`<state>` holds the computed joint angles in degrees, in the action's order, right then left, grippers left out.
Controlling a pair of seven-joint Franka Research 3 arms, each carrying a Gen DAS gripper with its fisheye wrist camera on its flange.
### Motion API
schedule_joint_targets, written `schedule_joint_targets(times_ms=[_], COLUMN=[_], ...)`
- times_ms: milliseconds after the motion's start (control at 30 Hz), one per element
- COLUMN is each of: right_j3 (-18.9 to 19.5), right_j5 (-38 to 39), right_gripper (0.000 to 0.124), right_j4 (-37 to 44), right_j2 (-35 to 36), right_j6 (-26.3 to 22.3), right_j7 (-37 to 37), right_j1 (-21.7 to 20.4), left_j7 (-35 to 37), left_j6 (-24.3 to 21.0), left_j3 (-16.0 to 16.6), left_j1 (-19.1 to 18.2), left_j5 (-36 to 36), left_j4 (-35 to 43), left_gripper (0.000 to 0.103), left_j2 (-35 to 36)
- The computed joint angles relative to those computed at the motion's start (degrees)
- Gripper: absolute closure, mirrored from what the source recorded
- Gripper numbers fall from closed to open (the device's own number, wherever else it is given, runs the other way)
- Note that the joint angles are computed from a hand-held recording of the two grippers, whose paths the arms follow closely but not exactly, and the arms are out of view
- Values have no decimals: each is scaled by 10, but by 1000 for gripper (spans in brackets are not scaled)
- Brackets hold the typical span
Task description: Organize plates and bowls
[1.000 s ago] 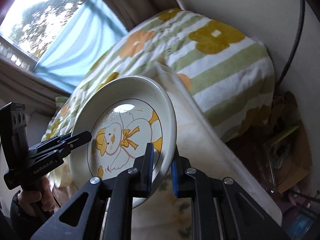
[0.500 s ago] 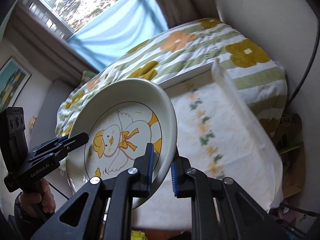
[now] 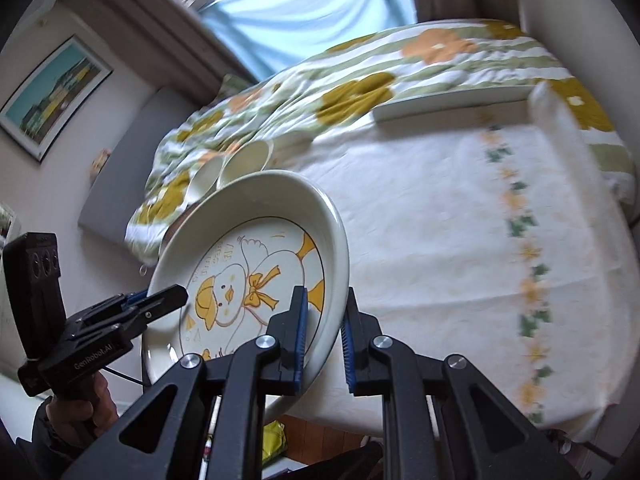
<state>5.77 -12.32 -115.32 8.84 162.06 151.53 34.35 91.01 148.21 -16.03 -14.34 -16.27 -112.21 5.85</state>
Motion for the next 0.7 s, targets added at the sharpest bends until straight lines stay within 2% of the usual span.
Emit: schedule_joint_targets(times_ms=[100,267,367,467,600,700], right_j3=[9,-4,-25,-38,-48,-46], right_j5=[24,42,22,-3,-30,-36], right_gripper=[109,109,109,110,110,110], right_j4=[37,76,94,113,138,144], right_j2=[43,86,101,113,127,131], right_j6=[-7,-24,-40,-59,-91,-104], right_j7=[-38,-57,-40,-28,-18,-16], right_j1=[3,27,50,64,74,72], left_j7=[-3,15,24,9,4,-15], left_j6=[13,36,54,58,62,67], left_j3=[6,8,6,4,-6,-6], left_j1=[7,17,20,18,27,22], left_j5=[-5,-24,-35,-13,-10,21], left_j4=[-27,-62,-66,-49,-41,-37], left_gripper=[84,84,84,84,83,83], left_j2=[-5,-6,6,32,51,56])
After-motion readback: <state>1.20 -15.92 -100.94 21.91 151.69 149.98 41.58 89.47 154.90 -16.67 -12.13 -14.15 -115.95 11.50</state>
